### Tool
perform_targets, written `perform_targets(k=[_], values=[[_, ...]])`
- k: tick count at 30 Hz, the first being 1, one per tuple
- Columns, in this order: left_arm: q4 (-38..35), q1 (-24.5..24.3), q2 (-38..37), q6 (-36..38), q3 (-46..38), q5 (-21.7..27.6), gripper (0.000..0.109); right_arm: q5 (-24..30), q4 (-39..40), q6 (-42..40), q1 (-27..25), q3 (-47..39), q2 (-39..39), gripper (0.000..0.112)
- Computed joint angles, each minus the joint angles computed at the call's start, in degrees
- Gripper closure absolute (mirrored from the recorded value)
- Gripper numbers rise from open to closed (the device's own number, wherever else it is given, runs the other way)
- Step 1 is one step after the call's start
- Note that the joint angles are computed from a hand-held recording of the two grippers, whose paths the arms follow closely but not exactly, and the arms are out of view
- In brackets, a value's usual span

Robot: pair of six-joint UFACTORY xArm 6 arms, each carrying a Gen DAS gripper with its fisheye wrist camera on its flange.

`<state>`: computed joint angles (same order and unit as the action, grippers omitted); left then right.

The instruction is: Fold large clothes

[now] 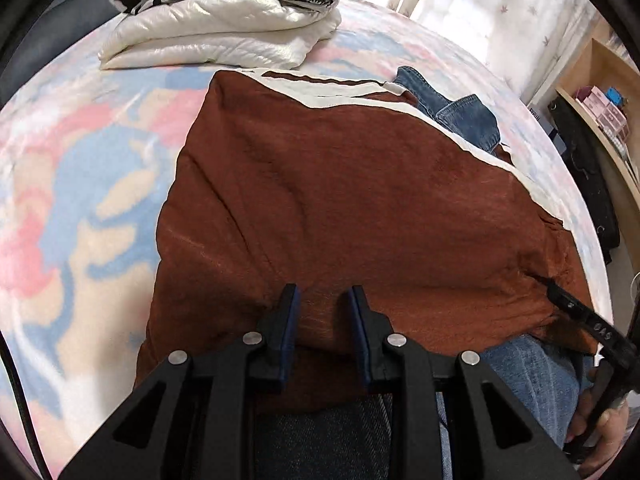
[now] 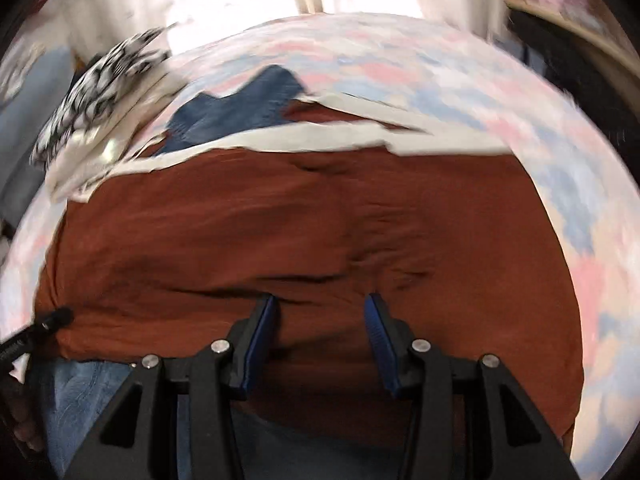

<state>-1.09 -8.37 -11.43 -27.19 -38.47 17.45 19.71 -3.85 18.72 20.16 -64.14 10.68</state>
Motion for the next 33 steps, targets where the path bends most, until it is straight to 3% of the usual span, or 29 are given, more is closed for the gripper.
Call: perform_targets(k=[2, 5, 10, 13, 17, 25, 29, 31, 33], values=[[2.59, -0.10, -0.20, -1.95, 0.14, 0.09, 0.084, 0.05, 4.80, -4.05, -0.89, 1.32, -1.12, 0.065], [4.08, -0.15, 0.03, -3.35, -0.86, 1.11, 0.084, 0.51, -0.94, 1.20, -0.72, 2.02, -2.01, 0.065], [13.89, -0.97, -2.18, -11.33, -6.43, 12.64, 0.084, 0.96, 7.03, -4.93, 0.51, 1.70, -3.86, 0.065], [10.12, -1.06, -2.47, -8.74, -10.81, 17.59, 0.075, 0.27, 9.20, -7.47, 1.71, 0.83, -4.90, 0.065], [7.30, -1.41, -0.34, -6.27, -16.56, 18.79, 0.062, 0.97, 16.11, -14.17, 3.75, -4.42, -3.10, 0.065], [20.36, -3.91, 16.43, -13.36, -29.11, 13.20, 0.061, 2.06, 19.95, -17.31, 6.46, -19.57, 9.47, 0.065], [29.19, -2.82, 24.24, -20.94, -32.07, 11.18, 0.060, 5.60, 17.88, -15.52, 5.96, -27.54, 17.64, 0.064], [30.71, -1.17, 25.48, -22.91, -30.33, 5.14, 0.059, 6.65, 16.70, -14.68, 5.35, -28.95, 19.79, 0.067], [29.18, 0.10, 25.16, -22.73, -28.25, 0.36, 0.059, 4.39, 18.44, -16.23, 4.35, -27.35, 20.09, 0.070]])
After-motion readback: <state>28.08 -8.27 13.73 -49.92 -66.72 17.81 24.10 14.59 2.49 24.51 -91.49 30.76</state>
